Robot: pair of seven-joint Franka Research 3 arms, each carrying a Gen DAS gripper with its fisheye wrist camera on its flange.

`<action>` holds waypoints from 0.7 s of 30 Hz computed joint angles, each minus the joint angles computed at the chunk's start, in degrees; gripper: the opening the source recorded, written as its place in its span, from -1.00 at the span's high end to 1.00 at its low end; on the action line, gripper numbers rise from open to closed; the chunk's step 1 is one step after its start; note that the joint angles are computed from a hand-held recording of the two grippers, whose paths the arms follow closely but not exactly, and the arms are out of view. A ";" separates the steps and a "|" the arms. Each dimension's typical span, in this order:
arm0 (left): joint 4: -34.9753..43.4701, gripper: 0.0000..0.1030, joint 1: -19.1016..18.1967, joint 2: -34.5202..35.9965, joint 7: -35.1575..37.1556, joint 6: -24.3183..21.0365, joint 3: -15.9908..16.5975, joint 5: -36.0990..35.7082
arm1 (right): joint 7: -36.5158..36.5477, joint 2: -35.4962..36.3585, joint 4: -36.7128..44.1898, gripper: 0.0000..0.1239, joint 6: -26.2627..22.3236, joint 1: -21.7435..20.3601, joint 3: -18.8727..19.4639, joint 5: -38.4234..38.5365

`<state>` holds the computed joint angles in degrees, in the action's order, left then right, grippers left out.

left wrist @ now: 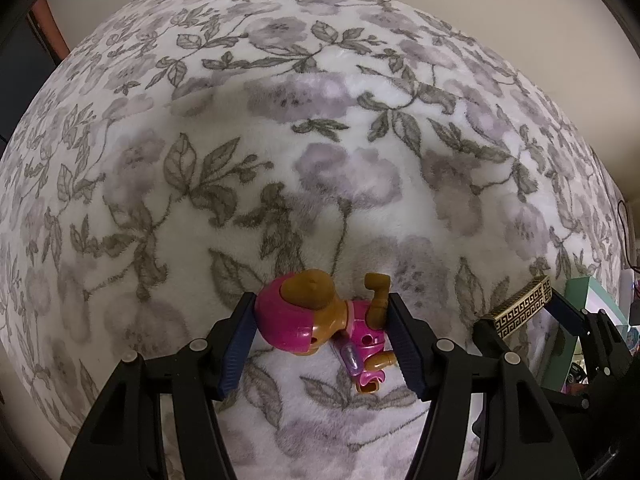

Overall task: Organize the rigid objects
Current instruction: 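Lift figure and gold bar and carry both over the tray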

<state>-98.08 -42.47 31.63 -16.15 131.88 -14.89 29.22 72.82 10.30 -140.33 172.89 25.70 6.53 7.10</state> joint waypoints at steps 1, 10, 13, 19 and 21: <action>0.36 -0.27 -0.05 0.32 0.13 -0.26 0.02 -0.04 | 0.14 -0.14 -0.14 -0.37 0.00 0.07 -0.12 -0.07; -0.20 -0.26 -0.98 -0.32 -4.18 0.84 1.18 1.79 | -8.42 -1.95 -0.53 -0.37 -0.26 -5.30 4.87 11.39; -0.17 -0.26 -1.61 -1.55 -5.82 -0.67 1.55 3.77 | -17.85 -3.93 -0.42 -0.37 -0.24 -8.11 8.31 23.58; 0.82 -0.26 -2.22 -3.69 -7.61 -4.28 1.51 7.74 | -22.80 -7.43 -1.11 -0.37 0.81 -5.36 5.89 31.06; 1.45 -0.26 -2.61 -4.44 -8.17 -6.04 1.47 9.40 | -24.04 -8.40 -1.11 -0.37 1.04 -4.36 4.89 32.91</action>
<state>-96.63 -45.07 27.18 -24.32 125.85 -13.41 38.62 48.78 1.90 -141.44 173.94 21.34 11.42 40.01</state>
